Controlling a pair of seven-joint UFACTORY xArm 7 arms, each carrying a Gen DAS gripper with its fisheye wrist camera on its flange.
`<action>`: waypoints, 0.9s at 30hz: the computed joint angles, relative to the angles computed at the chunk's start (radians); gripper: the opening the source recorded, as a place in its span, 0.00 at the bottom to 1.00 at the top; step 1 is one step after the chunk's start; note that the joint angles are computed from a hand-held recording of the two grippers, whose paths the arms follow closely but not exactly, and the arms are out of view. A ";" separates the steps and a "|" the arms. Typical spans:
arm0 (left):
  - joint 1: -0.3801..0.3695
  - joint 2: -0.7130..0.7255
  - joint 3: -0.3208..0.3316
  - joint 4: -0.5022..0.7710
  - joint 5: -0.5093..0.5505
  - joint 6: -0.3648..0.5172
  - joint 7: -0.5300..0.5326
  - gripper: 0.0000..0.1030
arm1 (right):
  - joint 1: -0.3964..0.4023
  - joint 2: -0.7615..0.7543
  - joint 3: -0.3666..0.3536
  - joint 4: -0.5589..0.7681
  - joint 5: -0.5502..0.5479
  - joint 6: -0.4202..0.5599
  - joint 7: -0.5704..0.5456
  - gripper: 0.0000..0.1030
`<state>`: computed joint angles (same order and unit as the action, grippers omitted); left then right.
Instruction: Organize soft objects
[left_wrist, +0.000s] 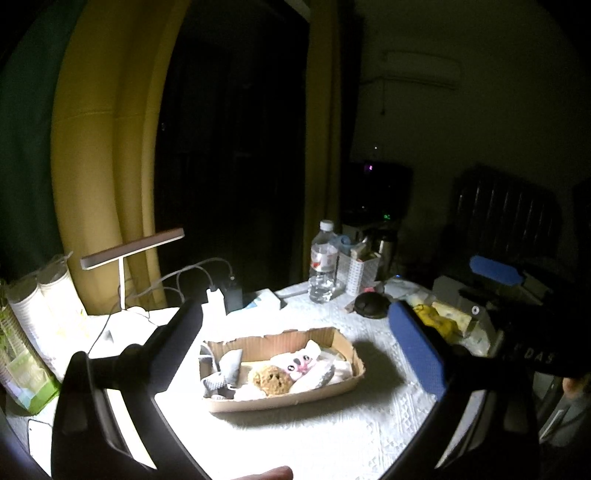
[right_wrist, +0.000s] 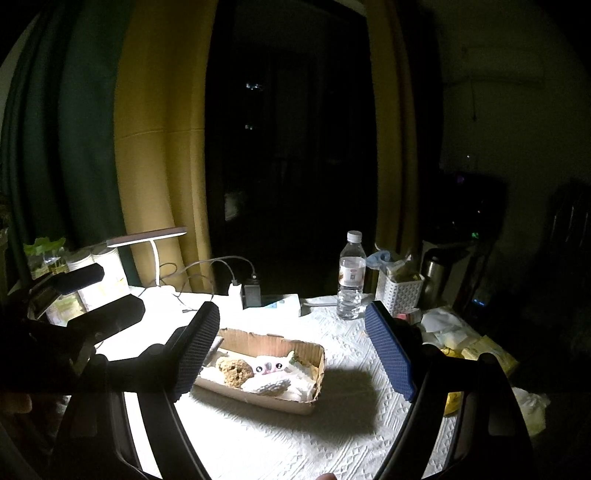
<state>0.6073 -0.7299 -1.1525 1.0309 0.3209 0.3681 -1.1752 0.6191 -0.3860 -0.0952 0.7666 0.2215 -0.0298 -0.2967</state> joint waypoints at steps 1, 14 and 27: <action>0.001 -0.002 -0.001 0.001 0.000 0.003 -0.001 0.98 | 0.000 0.002 -0.002 0.002 0.001 0.000 0.001 0.81; 0.031 0.001 -0.018 0.004 -0.012 -0.003 0.004 0.98 | 0.044 0.033 -0.048 0.024 0.033 0.007 -0.044 0.81; 0.037 0.007 -0.020 -0.005 -0.014 -0.021 0.006 0.98 | 0.039 0.047 -0.031 0.033 0.083 0.018 -0.086 0.81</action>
